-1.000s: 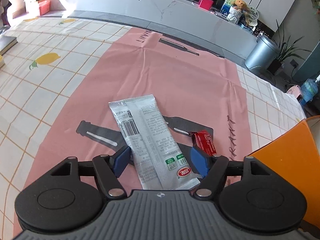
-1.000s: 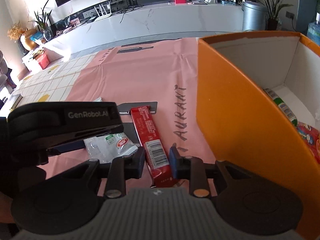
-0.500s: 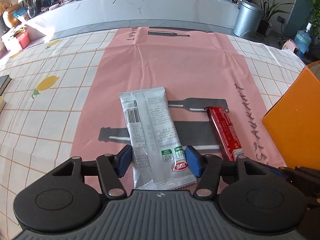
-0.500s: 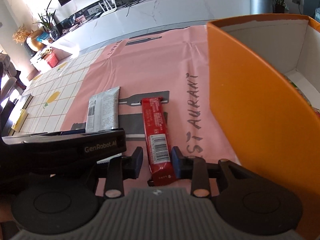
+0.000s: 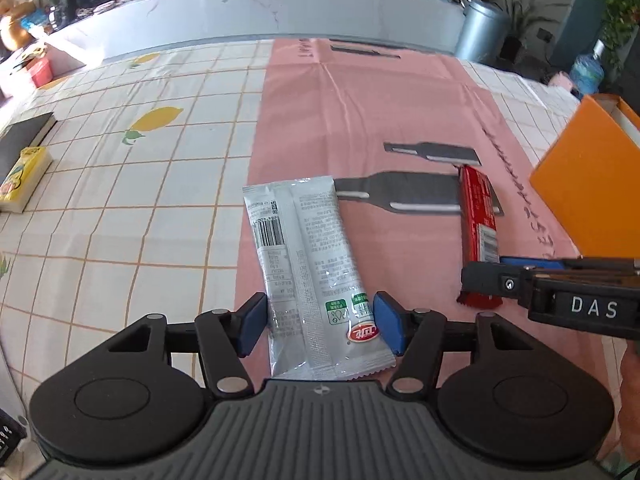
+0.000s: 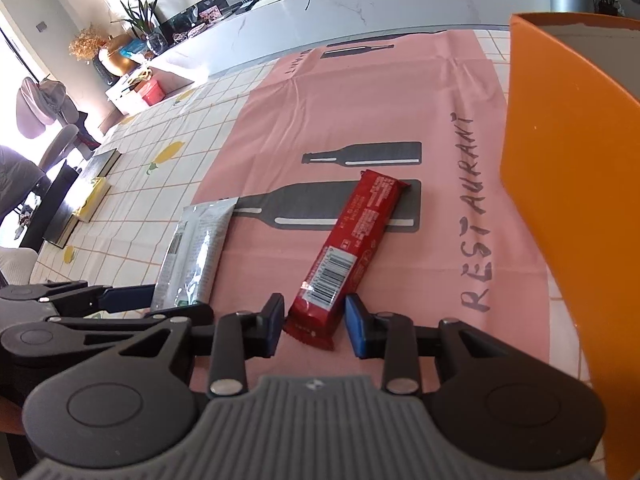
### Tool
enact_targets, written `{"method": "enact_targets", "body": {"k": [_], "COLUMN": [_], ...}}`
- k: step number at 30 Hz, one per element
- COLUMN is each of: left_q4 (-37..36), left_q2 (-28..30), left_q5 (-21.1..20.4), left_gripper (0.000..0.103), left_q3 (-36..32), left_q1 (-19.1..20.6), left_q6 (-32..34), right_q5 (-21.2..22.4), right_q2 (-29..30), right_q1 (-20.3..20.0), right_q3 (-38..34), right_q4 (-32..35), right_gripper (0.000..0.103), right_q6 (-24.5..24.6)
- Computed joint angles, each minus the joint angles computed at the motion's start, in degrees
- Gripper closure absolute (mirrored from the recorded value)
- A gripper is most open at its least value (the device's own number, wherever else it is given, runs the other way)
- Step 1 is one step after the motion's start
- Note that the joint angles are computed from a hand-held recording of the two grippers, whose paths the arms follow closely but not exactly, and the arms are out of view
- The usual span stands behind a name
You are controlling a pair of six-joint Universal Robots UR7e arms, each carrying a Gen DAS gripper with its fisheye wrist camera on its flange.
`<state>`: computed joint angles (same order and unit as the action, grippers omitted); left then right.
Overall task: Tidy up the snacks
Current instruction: 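Lift and carry the red bar and silver wrapper packet over the orange box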
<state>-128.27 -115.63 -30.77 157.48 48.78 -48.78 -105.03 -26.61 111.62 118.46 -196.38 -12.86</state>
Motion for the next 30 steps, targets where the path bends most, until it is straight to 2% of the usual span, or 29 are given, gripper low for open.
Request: {"method": "enact_targets", "body": {"k": [2, 4, 8, 12, 16, 20, 23, 25, 30], "left_q4": [-3.09, -5.04, -2.24, -2.91, -4.32, -11.93, -17.17, -17.84, -12.49], "left_q2": [1.4, 3.79, 8.48, 11.33, 13.48, 15.82, 17.3, 17.24, 14.93], "left_q5": [1.56, 3.17, 7.9, 9.81, 11.76, 12.71, 12.61, 12.6, 11.66], "left_gripper": [0.023, 0.022, 0.021, 0.02, 0.019, 0.019, 0.028, 0.043, 0.047], "left_q3": [0.65, 0.76, 0.08, -0.03, 0.55, 1.89, 2.48, 2.7, 2.04], "left_q1": [0.1, 0.17, -0.11, 0.68, 0.53, 0.68, 0.78, 0.45, -0.36], "left_q6": [-2.94, -4.65, -10.22, -13.13, -13.83, -10.08, -6.56, -6.04, -9.43], "right_q5": [-0.85, -2.07, -2.45, -4.55, -6.46, -9.56, -10.39, -10.61, -10.48], "right_q2": [1.37, 2.88, 4.44, 6.28, 7.86, 10.09, 10.64, 10.62, 9.9], "right_q1": [0.33, 0.68, 0.48, 1.09, 1.95, 3.14, 3.35, 3.29, 3.12], "right_q3": [-0.51, -1.82, -3.82, -4.94, -5.59, -6.79, -7.02, -6.94, -6.4], "right_q4": [-2.85, -5.52, -7.59, -10.32, -12.72, -15.65, -16.55, -16.68, -15.81], "right_gripper": [0.061, 0.059, 0.058, 0.059, 0.059, 0.064, 0.067, 0.07, 0.077], "right_q6": [0.06, -0.22, 0.85, -0.76, -4.23, -8.87, -10.28, -10.45, -9.03]}}
